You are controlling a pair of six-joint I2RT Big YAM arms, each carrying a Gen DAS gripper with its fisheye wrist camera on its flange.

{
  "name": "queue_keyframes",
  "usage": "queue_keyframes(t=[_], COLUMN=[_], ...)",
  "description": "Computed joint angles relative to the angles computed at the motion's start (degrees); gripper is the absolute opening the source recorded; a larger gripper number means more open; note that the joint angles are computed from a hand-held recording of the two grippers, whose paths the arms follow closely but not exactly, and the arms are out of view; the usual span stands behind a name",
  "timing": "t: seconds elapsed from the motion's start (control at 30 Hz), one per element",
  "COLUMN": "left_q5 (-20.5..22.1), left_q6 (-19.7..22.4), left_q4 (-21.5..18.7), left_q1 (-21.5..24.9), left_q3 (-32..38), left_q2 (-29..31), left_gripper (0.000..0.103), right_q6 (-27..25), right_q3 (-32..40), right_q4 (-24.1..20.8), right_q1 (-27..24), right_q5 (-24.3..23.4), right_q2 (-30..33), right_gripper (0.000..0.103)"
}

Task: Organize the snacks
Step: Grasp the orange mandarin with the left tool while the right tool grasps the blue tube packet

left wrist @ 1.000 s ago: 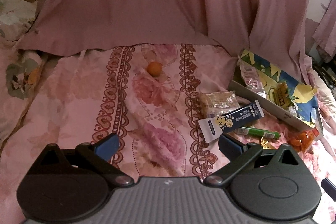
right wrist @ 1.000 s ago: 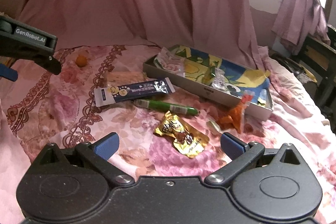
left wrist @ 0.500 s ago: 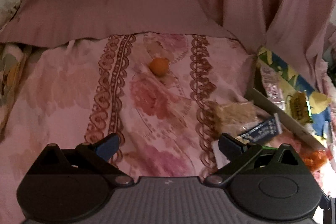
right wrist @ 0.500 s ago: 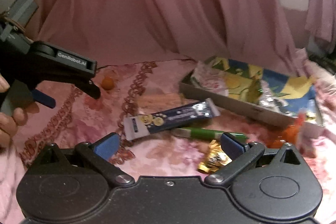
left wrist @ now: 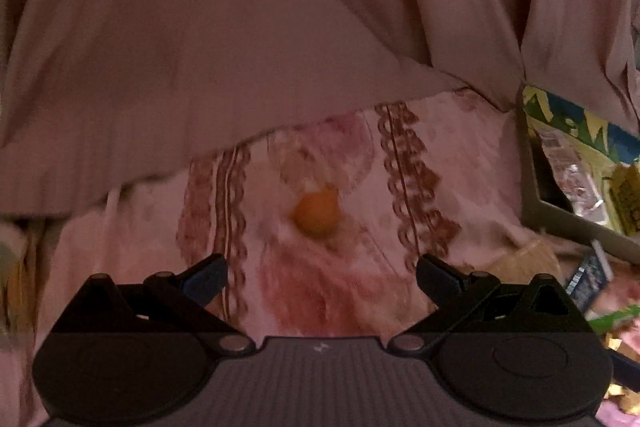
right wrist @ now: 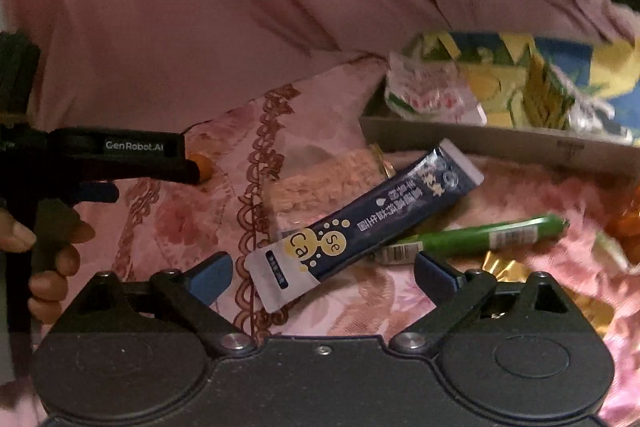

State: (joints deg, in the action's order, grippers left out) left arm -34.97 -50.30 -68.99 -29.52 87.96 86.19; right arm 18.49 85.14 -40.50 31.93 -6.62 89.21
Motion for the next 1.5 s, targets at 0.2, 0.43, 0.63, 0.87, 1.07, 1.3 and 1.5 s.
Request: queue_keyframes(t=[0.2,0.43,0.63,0.87,1.07,1.3,1.5], left_q5=[-0.8,2.5,5.0,5.2,4.3,6.0,10.7], left_q6=[3.3,1.8,6.2,6.9,8.3,9.7,13.2], left_q4=[4.3,12.8,15.5,17.2,17.0,17.8,19.0], left_q1=[2.1,4.3,5.0,5.9,5.7,5.2,3.9], left_q3=[-1.6,-6.8,-7.1,-7.5,-7.6,-8.0,-8.3], left_q2=[0.5,-2.1,-0.5,0.4,0.3,-0.5,-1.0], left_gripper=[0.096,0.085,0.068,0.056,0.036,0.036,0.035], right_q6=[8.9,14.7,15.4,17.9,20.5,19.7,19.3], right_q3=[3.0,5.2,5.3,5.2,5.5,5.7,4.9], right_q4=[-2.1,-1.9,-0.8,0.5,0.4,-0.9,-0.6], right_q1=[-0.3,-0.4,-0.5,-0.9,-0.8,-0.4,-0.2], right_q5=[-1.8,-3.5,-3.5,-4.4,-3.7,-0.9,-0.5], right_q2=[2.9,5.7,6.6,7.4,7.8,7.5,6.7], right_gripper=[0.092,0.081,0.074,0.074,0.070,0.054,0.048])
